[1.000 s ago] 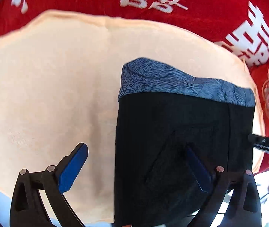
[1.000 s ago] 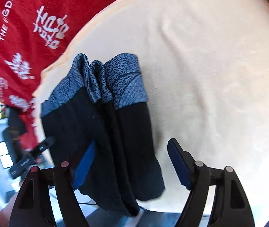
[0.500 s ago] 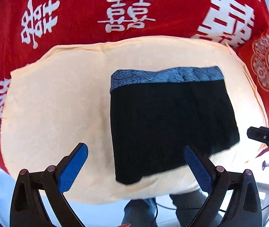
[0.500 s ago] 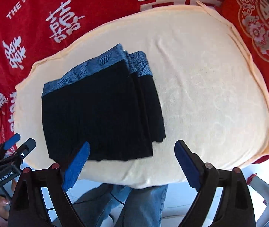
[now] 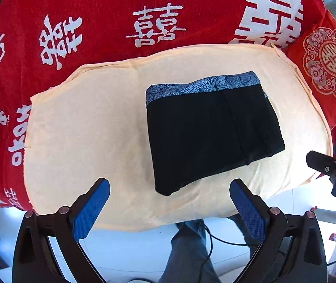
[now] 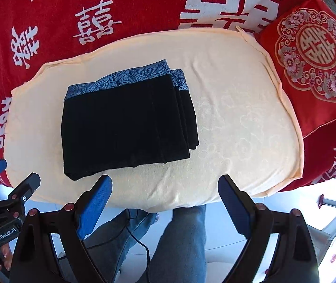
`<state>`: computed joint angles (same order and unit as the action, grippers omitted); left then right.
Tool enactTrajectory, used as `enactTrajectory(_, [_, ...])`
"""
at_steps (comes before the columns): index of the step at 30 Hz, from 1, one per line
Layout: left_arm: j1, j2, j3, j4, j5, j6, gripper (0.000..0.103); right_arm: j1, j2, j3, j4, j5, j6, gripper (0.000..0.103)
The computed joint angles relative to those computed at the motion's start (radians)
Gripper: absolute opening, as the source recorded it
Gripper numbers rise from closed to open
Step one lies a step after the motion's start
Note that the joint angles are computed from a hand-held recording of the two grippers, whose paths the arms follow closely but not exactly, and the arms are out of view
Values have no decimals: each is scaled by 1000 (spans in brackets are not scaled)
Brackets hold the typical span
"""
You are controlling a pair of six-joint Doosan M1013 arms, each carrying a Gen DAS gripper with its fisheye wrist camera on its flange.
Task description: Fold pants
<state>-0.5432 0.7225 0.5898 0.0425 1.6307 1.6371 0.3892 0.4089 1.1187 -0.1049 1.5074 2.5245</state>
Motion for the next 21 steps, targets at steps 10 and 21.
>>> enactTrajectory(10, [-23, -8, -3, 49, 63, -75, 102, -6, -13, -10, 33, 45, -42, 93])
enactTrajectory(21, [-52, -1, -50, 85, 74, -124, 102, -9, -30, -5, 12, 58, -162, 93])
